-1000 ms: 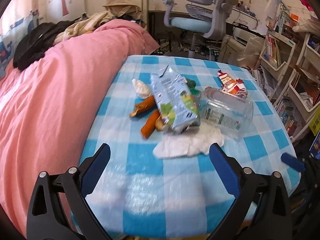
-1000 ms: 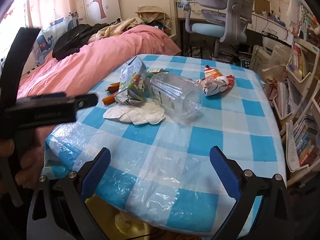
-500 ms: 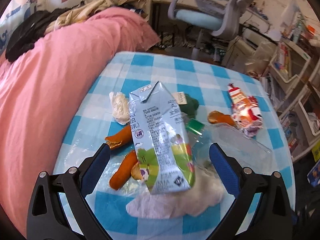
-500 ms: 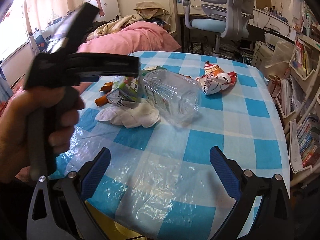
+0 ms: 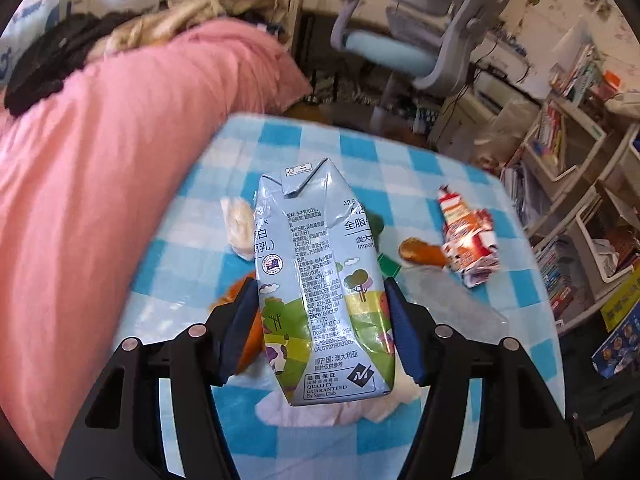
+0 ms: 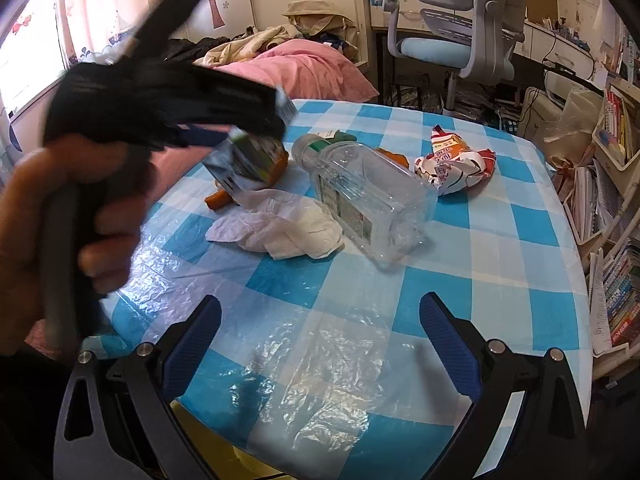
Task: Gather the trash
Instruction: 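Grasp the milk carton with the left gripper, then grasp the white tissue with the right gripper while the left gripper holds the carton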
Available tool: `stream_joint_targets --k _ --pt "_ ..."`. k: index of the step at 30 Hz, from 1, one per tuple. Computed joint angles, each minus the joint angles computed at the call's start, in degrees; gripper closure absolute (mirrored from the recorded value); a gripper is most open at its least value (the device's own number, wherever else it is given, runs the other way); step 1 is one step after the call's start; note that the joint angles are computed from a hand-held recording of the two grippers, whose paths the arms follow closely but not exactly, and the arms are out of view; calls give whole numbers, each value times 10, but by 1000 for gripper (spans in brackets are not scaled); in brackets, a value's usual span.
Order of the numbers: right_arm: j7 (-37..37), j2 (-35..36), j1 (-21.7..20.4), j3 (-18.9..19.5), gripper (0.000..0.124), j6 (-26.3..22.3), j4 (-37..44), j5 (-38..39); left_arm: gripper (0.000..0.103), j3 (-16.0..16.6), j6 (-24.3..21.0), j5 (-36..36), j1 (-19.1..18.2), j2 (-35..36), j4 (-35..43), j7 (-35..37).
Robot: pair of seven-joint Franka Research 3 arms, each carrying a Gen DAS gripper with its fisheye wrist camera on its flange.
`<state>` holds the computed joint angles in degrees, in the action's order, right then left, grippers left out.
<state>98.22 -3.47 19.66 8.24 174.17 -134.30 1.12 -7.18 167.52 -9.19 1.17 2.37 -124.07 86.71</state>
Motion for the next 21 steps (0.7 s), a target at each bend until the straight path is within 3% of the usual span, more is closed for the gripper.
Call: stream_joint_targets --k 4,7,15,21 --pt "-15 3 9 2 29 5 1 14 43 7 16 -52 -3 -38 -33 43" --pt "-27 12 16 3 29 5 10 20 43 21 22 -51 -10 -58 -52 47" --pt "-69 88 40 -5 29 -15 97 49 43 59 26 -119 -38 -89 -78 103" --pt "-93 155 50 -12 42 -46 175 75 43 77 25 -158 -54 -99 -81 132"
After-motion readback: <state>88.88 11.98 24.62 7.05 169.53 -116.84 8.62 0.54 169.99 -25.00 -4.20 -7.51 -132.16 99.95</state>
